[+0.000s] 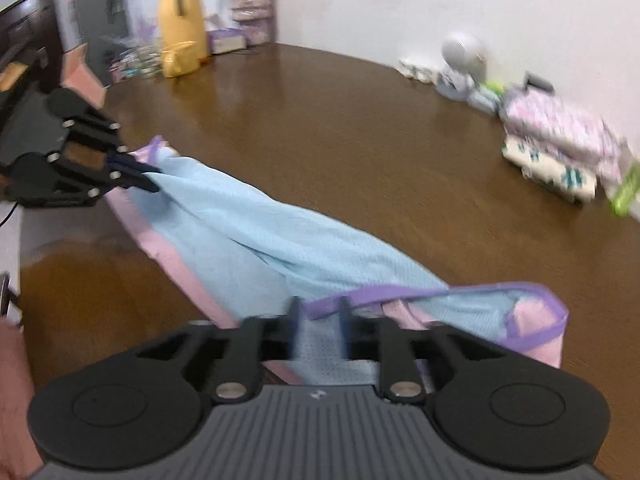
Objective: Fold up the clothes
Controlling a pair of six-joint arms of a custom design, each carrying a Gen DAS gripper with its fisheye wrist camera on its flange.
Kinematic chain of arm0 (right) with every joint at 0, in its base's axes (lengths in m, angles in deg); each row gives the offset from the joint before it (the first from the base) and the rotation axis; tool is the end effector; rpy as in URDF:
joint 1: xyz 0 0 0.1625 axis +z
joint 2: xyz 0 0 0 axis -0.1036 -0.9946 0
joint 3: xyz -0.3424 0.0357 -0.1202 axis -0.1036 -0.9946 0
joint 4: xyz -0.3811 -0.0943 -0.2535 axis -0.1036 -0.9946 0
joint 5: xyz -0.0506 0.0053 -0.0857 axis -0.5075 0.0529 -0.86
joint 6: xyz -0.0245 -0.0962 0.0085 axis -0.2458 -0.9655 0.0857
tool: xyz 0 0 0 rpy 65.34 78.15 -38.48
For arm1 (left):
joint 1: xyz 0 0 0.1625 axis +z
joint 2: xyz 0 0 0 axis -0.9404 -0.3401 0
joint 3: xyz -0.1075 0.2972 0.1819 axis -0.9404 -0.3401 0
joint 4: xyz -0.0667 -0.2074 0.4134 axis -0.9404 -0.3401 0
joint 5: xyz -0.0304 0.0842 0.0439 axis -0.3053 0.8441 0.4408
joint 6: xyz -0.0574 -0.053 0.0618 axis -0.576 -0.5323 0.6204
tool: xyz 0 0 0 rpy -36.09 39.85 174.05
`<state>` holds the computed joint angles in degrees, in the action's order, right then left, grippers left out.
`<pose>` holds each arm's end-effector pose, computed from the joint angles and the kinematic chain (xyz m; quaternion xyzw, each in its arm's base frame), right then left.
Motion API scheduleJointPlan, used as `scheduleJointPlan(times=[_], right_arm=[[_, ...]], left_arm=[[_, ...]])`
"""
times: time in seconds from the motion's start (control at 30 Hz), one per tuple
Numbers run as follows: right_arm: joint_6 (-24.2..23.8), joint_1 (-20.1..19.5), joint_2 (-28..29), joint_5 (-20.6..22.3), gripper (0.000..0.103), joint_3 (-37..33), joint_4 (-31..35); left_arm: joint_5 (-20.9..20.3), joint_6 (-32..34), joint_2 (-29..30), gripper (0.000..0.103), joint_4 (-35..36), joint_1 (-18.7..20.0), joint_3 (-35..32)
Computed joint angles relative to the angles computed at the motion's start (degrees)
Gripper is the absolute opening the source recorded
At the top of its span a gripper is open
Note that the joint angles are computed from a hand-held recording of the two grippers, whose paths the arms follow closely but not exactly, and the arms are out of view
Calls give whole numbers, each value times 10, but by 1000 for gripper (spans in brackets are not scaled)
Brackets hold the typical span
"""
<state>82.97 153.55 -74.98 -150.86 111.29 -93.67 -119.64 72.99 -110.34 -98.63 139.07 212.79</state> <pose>0.4100 -0.1943 -0.0249 0.1910 -0.8813 0.2992 0.3120 0.0430 -0.3267 0.4233 0.6900 0.6874 -0.1219 0.1912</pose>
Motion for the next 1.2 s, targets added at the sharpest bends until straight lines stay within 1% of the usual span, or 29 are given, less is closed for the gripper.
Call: scheduleJointPlan(times=[0.07,0.13,0.2,0.23,0.3,0.33,0.43,0.57,0.67,0.77,0.87,0.93,1.1,1.17,1.2], right_arm=[[10,-11,14,9,33,-1,-21],[27,-16,27,0,33,-6,-25],[26,-16,37,-9,33,-10,-32],[25,-17,42,-14,30,-12,-36],[22,-17,47,-16,6,-16,-39],[21,-16,49,-15,4,-17,-39],[29,-7,50,-28,3,-24,-23],[41,13,24,-39,3,-16,-7],[60,30,-2,-35,3,-14,43],[77,39,-3,-20,3,-15,73],[95,38,12,-12,3,-10,61],[98,33,23,-10,3,-3,33],[98,31,39,-17,3,3,-8],[103,34,43,-24,4,6,-19],[106,36,44,-27,8,8,-27]], left_arm=[[5,-2,-3,3,-2,-2,6],[1,-3,-1,3,-2,1,6],[-4,-3,2,3,-2,6,3],[-6,-3,5,3,-3,8,1],[-8,-4,7,3,-1,10,-1],[-8,-4,9,3,-2,12,-2],[-11,-6,18,3,-11,16,-7],[-26,-5,30,3,-16,21,-20],[-33,14,25,3,2,22,-26],[-26,38,5,3,20,22,-17],[-9,47,-15,3,25,22,2],[-3,43,-16,3,22,25,8],[-5,38,-18,3,9,32,14],[-8,36,-17,6,7,36,13],[-9,34,-16,12,6,38,11]])
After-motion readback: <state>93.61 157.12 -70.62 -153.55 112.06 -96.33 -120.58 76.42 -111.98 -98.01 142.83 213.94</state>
